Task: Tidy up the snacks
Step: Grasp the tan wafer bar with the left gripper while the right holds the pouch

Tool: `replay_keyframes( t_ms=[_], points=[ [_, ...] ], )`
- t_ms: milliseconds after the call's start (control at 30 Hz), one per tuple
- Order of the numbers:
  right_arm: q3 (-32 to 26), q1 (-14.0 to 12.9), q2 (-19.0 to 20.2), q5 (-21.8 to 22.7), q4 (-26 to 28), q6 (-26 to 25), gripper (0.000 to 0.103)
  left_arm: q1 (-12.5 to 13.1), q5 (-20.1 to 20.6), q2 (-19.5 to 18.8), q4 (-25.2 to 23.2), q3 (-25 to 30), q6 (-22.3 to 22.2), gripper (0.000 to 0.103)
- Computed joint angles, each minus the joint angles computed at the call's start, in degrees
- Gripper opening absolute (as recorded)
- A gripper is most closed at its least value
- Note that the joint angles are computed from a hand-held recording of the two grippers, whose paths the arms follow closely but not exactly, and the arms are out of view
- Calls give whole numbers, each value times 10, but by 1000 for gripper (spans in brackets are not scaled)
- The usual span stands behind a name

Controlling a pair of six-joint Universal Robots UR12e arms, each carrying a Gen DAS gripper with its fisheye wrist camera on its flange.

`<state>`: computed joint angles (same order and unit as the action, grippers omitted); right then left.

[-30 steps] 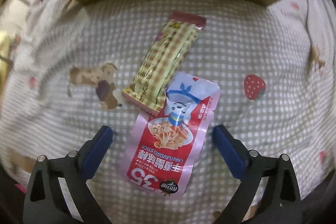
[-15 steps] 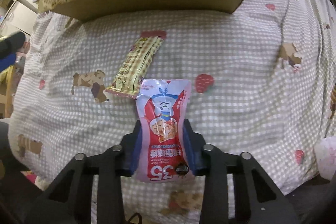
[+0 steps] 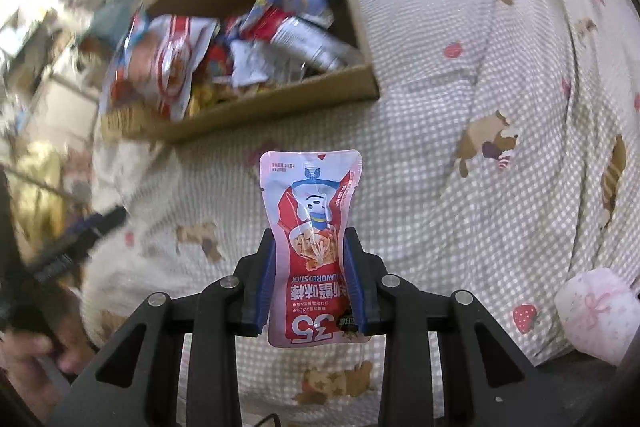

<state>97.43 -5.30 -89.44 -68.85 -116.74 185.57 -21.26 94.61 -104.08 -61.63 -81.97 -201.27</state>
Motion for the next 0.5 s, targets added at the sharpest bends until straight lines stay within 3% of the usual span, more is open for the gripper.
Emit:
replay_keyframes(
  t_ms=[133, 300, 433, 500],
  points=[
    [11, -17, -5, 26, -19, 43, 33, -6, 0, -15, -25, 19, -10, 77],
    [19, -27, -10, 26, -38, 60, 33, -18, -29, -42, -45, 49, -44, 77],
    [24, -33, -11, 28, -50, 81, 33, -36, -54, -74, -48, 79, -91, 77],
    [25, -36, -11, 25, -60, 86, 33, -44, -45, -84, -41, 86, -113, 75]
  ],
)
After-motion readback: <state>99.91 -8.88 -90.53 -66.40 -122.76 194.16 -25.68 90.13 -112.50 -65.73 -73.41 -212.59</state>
